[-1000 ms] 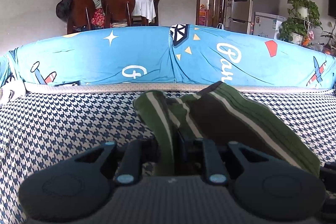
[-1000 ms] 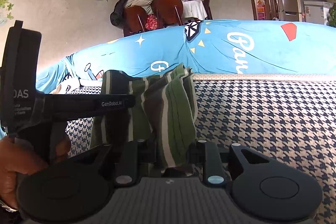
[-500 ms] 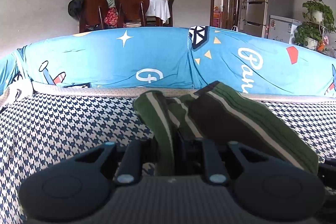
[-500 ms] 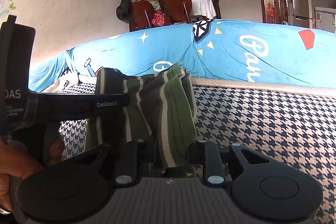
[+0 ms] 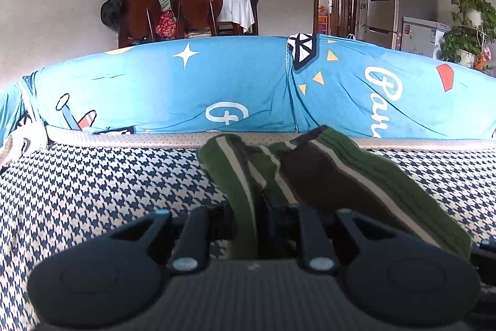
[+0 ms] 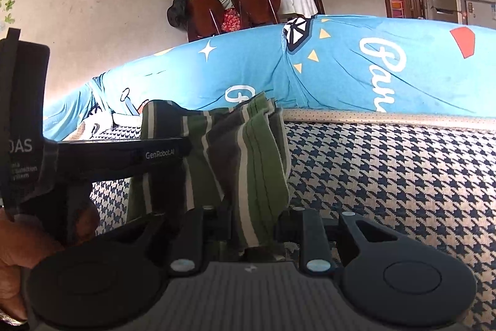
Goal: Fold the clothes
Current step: 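Hold the gripped shirt edge with both grippers and lift it slightly, then fold the gripped edge over the shirt bundle with both grippers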
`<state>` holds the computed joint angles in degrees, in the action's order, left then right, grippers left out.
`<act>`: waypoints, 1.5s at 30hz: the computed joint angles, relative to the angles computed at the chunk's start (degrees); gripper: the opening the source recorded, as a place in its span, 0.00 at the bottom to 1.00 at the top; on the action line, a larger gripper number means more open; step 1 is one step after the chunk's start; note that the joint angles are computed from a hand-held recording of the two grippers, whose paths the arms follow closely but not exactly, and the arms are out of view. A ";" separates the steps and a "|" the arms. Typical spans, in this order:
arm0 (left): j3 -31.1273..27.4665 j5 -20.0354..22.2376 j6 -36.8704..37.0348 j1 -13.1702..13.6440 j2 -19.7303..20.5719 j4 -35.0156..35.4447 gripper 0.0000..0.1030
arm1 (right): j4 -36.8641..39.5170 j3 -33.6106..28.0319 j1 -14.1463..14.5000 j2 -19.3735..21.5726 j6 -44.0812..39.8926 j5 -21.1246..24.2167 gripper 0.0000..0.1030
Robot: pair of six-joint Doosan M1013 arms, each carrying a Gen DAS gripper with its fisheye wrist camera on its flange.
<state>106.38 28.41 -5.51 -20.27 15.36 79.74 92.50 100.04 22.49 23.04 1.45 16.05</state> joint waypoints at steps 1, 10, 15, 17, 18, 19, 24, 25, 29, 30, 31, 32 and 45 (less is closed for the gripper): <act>-0.10 0.06 0.24 0.06 0.18 -0.03 0.15 | 0.13 0.07 0.13 0.02 0.02 -0.16 0.24; -1.63 0.91 4.04 1.21 1.71 -2.90 0.15 | -2.65 -0.98 1.02 1.16 5.20 -0.69 0.24; -2.34 1.10 6.15 2.00 2.39 -3.17 0.15 | -2.77 -1.82 1.41 1.96 6.16 -0.43 0.24; -2.75 0.90 7.55 2.29 2.78 -3.94 0.15 | -4.01 -2.19 1.48 2.35 8.00 -0.26 0.24; -3.04 0.20 9.06 2.66 3.01 -5.62 0.16 | -5.48 -2.43 1.52 2.60 9.84 -0.27 0.24; -3.35 -0.52 10.72 3.06 3.25 -7.49 0.16 | -7.01 -2.69 1.55 2.84 11.74 -0.28 0.24; -3.64 -4.68 14.50 5.63 3.50 -17.23 0.29 | -22.09 -4.23 0.88 3.82 29.88 1.64 0.29; -3.38 -5.20 13.49 6.02 3.29 -17.29 0.31 | -21.83 -4.13 0.67 3.71 29.91 1.56 0.30; -2.62 -4.52 6.97 6.98 2.59 -13.83 0.36 | -13.67 -2.80 0.38 2.52 22.11 -1.54 0.34; -2.43 -5.16 6.20 7.45 2.40 -14.09 0.36 | -10.38 -2.42 0.35 2.17 18.88 -2.49 0.34; -2.25 -5.88 5.53 7.95 2.21 -14.47 0.37 | -6.09 -2.09 0.34 1.92 14.41 -3.04 0.34; -2.21 -6.44 5.25 8.40 2.15 -15.35 0.37 | -1.42 -1.77 0.32 1.67 9.53 -3.47 0.34; -2.86 -3.04 5.51 9.36 4.52 -18.72 0.49 | -15.16 -4.18 0.63 3.82 16.77 3.38 0.27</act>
